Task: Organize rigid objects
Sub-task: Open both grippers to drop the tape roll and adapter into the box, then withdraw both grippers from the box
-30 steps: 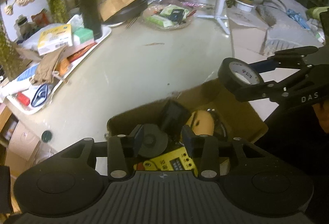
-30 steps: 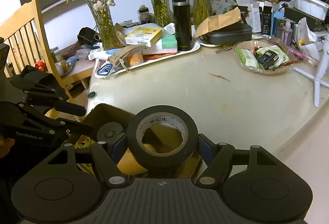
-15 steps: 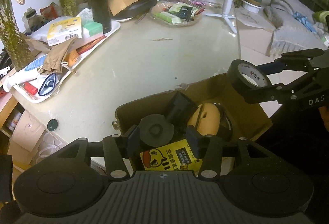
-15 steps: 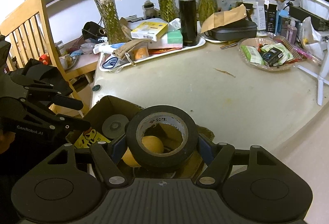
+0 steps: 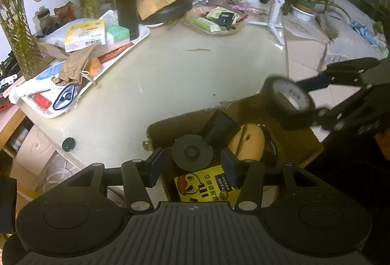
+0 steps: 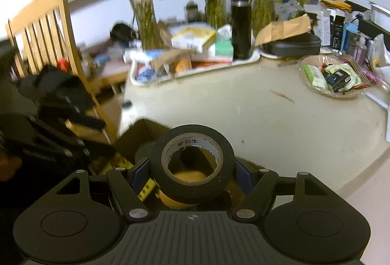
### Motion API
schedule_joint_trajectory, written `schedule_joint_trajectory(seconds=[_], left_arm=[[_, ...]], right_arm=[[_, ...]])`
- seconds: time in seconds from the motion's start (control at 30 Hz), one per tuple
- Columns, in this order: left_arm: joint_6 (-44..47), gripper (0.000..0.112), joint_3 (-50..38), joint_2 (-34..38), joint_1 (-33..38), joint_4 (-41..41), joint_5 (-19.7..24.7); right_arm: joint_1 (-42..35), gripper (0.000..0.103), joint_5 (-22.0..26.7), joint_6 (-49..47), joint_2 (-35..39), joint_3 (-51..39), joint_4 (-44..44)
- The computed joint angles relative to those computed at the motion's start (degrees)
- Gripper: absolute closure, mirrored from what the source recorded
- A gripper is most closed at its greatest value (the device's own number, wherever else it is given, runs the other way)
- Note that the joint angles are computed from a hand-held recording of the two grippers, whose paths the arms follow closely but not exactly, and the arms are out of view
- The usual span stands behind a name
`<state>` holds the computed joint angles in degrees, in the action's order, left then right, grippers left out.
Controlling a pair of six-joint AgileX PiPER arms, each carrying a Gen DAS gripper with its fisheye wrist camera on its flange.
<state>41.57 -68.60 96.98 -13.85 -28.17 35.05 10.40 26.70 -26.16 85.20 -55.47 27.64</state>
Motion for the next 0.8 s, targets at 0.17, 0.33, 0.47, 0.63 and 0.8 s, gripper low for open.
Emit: schedule_joint_trajectory(seconds=[0.17, 0.33, 0.47, 0.63, 0.8], left_arm=[[0.53, 0.062, 0.4, -0.87, 0.81, -0.49, 0.4], [-0.66, 0.059, 0.92, -2.06, 1.02, 0.21, -0.38], [-3.4, 0.042, 1.78, -3.64, 0.56, 2.25, -1.96], [-9.69, 0.035, 2.77, -5.65, -0.42, 7.06, -3.85], [-15.15, 0.028, 3.94, -7.25, -0.52, 10.12, -4.86]], right_arm=[[2.35, 0.007, 0.37, 8.3, 1.64, -0.68, -9.46], [3.65, 0.0, 0.73, 15.63, 0.76, -0.46, -15.33], [6.63, 0.0, 2.25, 31.0, -0.05, -0.99, -28.81], [7.08, 0.0, 5.09, 40.24, -1.2, -1.39, -33.39], [8.07, 0.0, 7.83, 43.97, -3.09, -0.87, -34.91]])
